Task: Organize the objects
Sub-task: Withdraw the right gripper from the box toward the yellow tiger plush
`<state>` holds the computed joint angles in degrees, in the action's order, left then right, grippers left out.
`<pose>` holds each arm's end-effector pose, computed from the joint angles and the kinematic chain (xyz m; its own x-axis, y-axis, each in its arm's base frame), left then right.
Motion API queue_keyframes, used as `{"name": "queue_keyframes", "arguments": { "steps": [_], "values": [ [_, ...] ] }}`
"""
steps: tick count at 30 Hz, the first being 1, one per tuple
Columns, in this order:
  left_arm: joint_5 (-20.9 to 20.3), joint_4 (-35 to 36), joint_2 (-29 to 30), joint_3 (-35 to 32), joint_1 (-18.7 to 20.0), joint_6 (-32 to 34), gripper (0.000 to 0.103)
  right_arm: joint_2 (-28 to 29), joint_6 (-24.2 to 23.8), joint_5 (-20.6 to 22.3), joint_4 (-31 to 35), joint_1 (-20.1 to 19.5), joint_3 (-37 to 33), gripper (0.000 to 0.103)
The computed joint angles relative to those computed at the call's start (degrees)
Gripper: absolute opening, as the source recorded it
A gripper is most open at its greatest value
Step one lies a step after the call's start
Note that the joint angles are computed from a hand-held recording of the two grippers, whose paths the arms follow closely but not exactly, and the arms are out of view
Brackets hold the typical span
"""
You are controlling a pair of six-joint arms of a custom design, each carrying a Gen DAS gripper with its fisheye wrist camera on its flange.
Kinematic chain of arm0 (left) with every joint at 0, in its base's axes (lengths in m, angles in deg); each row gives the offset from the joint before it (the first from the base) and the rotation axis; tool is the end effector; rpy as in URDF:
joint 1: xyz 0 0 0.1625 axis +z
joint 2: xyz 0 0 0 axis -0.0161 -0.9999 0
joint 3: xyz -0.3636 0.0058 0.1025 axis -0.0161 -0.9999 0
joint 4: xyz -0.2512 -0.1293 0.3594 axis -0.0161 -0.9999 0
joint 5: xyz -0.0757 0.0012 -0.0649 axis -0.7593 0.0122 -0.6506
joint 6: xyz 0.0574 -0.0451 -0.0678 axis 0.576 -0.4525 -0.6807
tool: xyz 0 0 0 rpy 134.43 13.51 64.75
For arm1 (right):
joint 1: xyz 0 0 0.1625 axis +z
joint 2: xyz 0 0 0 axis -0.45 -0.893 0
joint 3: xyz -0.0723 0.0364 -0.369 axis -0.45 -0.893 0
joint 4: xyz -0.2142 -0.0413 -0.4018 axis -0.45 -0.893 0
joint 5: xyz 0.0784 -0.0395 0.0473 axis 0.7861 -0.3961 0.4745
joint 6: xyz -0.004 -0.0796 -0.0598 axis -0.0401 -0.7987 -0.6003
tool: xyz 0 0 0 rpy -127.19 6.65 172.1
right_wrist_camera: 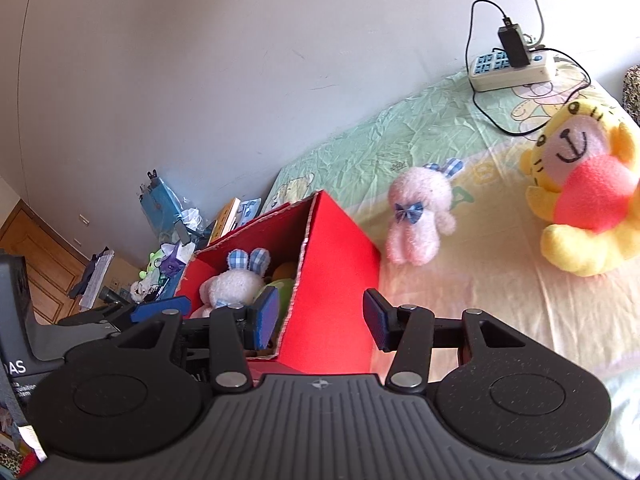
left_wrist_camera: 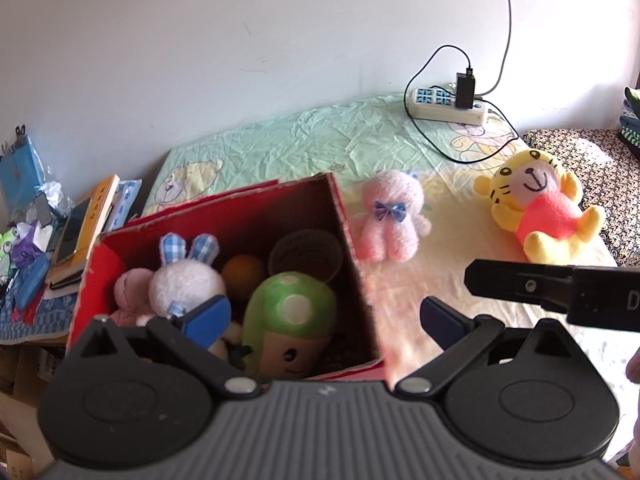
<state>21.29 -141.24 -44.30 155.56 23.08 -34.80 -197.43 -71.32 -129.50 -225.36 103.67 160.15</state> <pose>-0.4025 -0.3874 0.0430 -0.5151 0.4444 -0.7329 0.7614 0.6299 -0.1532 0.0607 -0.3549 0.2982 -0.9918 0.0825 0.0973 -0.0301 0.5896 -0.8071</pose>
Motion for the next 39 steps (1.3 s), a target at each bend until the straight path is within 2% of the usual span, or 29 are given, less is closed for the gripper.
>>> {"name": "queue_keyframes", "arguments": {
  "steps": [5, 15, 21, 29, 33, 39],
  "values": [
    [-0.4, 0.9, 3.5, -2.4, -1.4, -0.9, 0.100, -5.5, -1.8, 3.6, 4.9, -5.2, 1.0, 0.051],
    [-3.4, 1.1, 11.2, -7.2, -3.3, -0.4, 0.100, -18.0, -4.4, 11.8, 16.8, -18.1, 2.7, 0.052],
    [-5.4, 2.7, 15.2, -9.7, -3.7, -0.9, 0.100, -21.8, -5.7, 14.0, 21.7, -22.6, 2.8, 0.052],
    [-8.7, 4.3, 17.2, -10.3, -2.9, -2.5, 0.100, -21.7, -7.1, 13.7, 24.6, -24.9, 2.9, 0.052],
    [-10.8, 3.9, 17.8, -9.7, -2.2, -2.0, 0.100, -20.8, -6.1, 12.1, 24.2, -25.5, 3.2, 0.052],
    [-13.0, 3.3, 18.8, -9.7, -1.1, -1.4, 0.100, -18.9, -5.1, 8.7, 23.6, -24.0, 2.9, 0.052]
  ]
}}
